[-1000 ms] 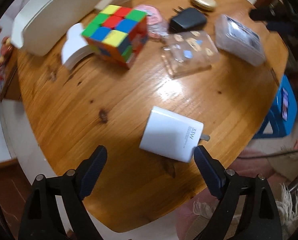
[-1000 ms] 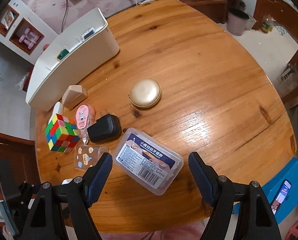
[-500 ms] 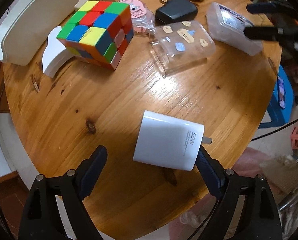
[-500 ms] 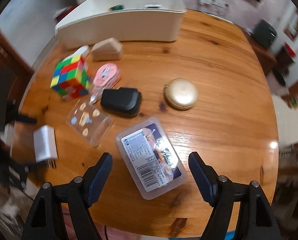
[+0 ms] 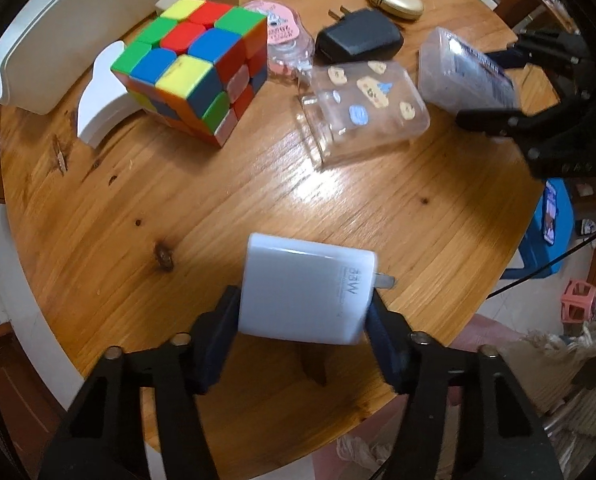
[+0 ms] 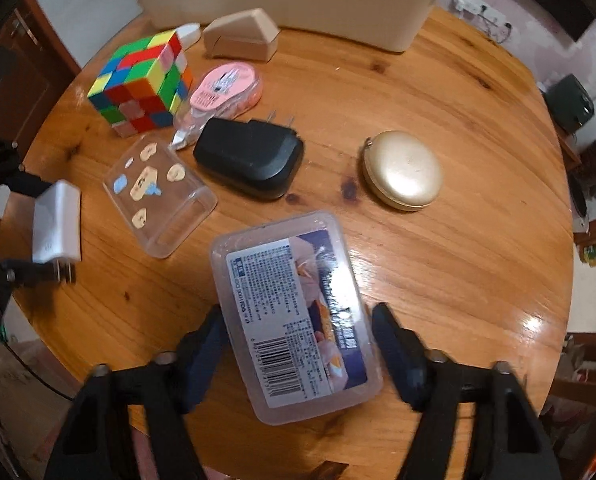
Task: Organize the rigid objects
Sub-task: 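Grasp the white charger with the left tool while the right tool grasps the clear box, then lower the charger and clear box into the white tray and open both tools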
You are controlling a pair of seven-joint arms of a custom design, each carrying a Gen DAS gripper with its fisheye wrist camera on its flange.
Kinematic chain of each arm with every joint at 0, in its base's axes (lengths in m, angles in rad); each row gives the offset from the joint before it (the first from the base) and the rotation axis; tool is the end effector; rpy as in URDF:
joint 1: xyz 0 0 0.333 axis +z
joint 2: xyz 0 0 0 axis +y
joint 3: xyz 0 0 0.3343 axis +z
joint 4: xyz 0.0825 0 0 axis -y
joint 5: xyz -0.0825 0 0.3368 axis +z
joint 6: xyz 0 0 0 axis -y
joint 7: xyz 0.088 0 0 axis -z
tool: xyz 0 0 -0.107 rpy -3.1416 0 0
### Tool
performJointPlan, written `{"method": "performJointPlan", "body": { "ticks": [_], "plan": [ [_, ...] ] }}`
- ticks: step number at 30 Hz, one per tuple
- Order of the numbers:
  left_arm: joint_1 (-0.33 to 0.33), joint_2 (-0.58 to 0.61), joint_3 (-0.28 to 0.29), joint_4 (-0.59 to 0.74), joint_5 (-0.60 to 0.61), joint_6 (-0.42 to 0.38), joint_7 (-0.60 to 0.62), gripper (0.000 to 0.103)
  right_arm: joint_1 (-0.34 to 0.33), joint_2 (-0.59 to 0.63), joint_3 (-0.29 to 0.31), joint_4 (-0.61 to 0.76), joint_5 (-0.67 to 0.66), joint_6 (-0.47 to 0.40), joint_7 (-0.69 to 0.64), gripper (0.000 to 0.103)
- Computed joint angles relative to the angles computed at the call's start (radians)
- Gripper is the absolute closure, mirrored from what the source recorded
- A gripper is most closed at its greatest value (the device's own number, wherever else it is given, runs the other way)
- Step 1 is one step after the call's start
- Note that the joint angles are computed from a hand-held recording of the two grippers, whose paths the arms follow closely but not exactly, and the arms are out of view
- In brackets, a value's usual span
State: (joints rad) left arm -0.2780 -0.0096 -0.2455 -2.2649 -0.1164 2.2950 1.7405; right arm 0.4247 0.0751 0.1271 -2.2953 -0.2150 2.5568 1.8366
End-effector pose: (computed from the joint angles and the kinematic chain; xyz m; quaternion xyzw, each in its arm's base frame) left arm 0.4184 -0.2447 0.4156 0.4582 -0.8876 0.0408 0.0241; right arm 0.4308 0.2679 0.3874 -0.8425 0.5269 -0.0925 0.0636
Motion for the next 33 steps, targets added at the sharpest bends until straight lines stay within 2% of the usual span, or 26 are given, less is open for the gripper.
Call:
{"method": "performJointPlan", "body": {
  "ticks": [5, 8, 12, 16, 20, 25, 33],
  "plan": [
    [0.0, -0.003, 0.0, -0.003, 0.013, 0.02, -0.052, 0.041, 0.008, -0.002, 0.001, -0.011, -0.032, 0.015, 0.027, 0.037],
    [-0.002, -0.01, -0.002, -0.003, 0.026, 0.007, -0.102, 0.041, 0.011, -0.01, 0.006, -0.019, -0.008, 0.02, 0.045, 0.037],
    [-0.005, -0.054, -0.004, -0.004, 0.041, -0.022, -0.166, 0.041, 0.011, -0.037, 0.018, -0.031, 0.086, 0.05, 0.02, 0.037],
    [-0.005, -0.103, -0.002, 0.033, 0.032, -0.058, -0.218, 0.041, 0.014, -0.114, 0.023, -0.063, 0.189, 0.084, -0.021, 0.037],
    [0.0, -0.142, -0.009, 0.103, 0.08, -0.075, -0.296, 0.041, 0.014, -0.188, 0.023, -0.059, 0.218, 0.087, -0.048, 0.037],
    [0.011, -0.148, -0.017, 0.232, 0.156, -0.117, -0.405, 0.041, -0.019, -0.249, 0.021, 0.039, 0.163, 0.001, -0.025, 0.037],
    [0.02, -0.081, -0.021, 0.461, 0.287, -0.204, -0.53, 0.041, -0.063, -0.253, -0.009, 0.297, 0.196, -0.128, -0.071, 0.037]
  ]
}}
